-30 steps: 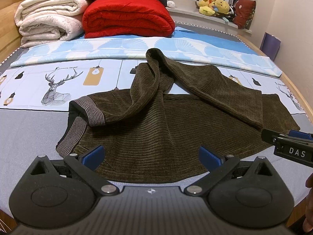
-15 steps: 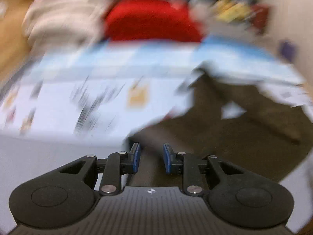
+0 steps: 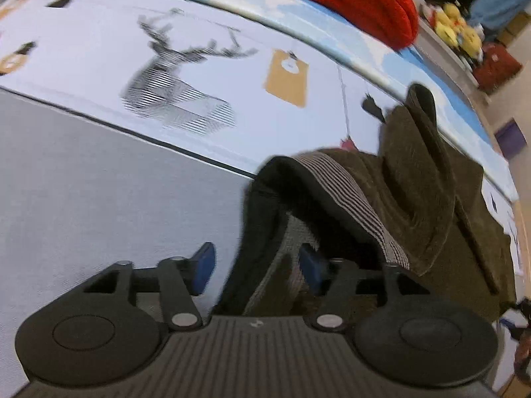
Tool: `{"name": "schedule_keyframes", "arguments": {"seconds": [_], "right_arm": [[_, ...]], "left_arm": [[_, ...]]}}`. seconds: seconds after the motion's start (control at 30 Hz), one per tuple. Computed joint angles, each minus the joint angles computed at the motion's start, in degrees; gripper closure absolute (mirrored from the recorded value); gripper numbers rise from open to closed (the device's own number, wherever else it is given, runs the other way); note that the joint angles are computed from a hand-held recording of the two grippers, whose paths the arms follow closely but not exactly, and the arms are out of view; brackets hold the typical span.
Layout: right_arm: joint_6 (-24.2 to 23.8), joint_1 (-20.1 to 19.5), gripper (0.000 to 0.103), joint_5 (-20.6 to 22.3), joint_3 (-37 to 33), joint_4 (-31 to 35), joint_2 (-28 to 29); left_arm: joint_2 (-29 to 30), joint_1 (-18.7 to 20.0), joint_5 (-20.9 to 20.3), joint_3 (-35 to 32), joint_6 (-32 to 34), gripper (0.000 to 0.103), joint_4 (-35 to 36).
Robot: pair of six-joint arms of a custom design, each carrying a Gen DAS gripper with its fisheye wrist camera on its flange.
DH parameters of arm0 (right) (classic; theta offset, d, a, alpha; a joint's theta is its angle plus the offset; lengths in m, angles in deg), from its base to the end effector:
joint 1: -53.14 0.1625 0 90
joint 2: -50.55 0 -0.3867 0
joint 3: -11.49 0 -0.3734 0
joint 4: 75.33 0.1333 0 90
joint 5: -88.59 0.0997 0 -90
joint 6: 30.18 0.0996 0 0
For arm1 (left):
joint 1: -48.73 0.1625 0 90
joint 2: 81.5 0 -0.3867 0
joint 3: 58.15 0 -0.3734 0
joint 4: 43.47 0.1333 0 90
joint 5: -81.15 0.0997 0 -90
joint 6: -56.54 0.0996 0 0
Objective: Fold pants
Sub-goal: 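Grasp the striped waistband with the left tool while the right tool grasps a pant leg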
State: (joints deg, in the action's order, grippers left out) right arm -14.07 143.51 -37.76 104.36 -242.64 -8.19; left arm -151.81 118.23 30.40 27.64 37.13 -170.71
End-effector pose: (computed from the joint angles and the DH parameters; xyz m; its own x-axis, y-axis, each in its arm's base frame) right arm 0.0784 -0.6369 0.2933 -0.7776 0.5870 0.2254 0.2197 0.5895 -0.7774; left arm -0.0302 -0.6414 0.3923 -0.8697 -0.2405 -0.4310 0.0384 0.8376 -0.5449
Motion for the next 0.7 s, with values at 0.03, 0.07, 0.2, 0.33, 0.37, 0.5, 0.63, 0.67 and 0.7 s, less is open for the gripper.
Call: {"name": "schedule_keyframes", "arguments": {"seconds": [0.03, 0.07, 0.2, 0.33, 0.37, 0.5, 0.63, 0.67, 0.7], "right_arm": [[-0.3, -0.1, 0.039, 0.2, -0.9, 0.1, 0.8], [-1.7, 0.1, 0.035, -0.2, -1.9, -0.5, 1.9], [-6.3, 1.6, 0.051, -3.6, -6.0, -0.7, 5.8], [-6.9, 2.2, 0.093, -4.8, -6.9, 0.3, 5.9], [-7.4, 2.2, 0.093, -4.4, -5.7, -0.9, 4.9], [-12.5, 3.7, 0.095, -2.2, -2.2, -6.8, 1.9], [-14.3, 5.4, 0.096, 0.4, 2.7, -7.2, -3.2], [-14.4, 5.6, 0.096, 1.4, 4.1, -6.1, -5.0], [-14.8, 5.9, 0.096, 1.6, 5.1, -4.3, -6.2]], "left_arm": [[1.1, 0.0, 0.6, -0.8, 1.0, 0.031, 0.6], [2.2, 0.1, 1.3, -1.4, 2.1, 0.031, 0.6], [4.8, -0.1, 3.8, -1.9, 5.6, 0.031, -0.5], [4.8, -1.6, 5.1, -1.3, 11.1, 0.081, -0.3], [4.4, -2.1, 5.6, -1.0, 12.2, 0.086, -0.1], [0.9, -3.6, 5.0, 1.0, 12.5, 0.089, -2.2], [-5.1, -5.5, 6.0, 4.4, 9.7, 0.089, -4.8], [-7.0, -5.8, 6.5, 5.3, 8.2, 0.090, -4.0], [-8.6, -6.0, 7.1, 5.7, 6.7, 0.090, -2.5]]}}
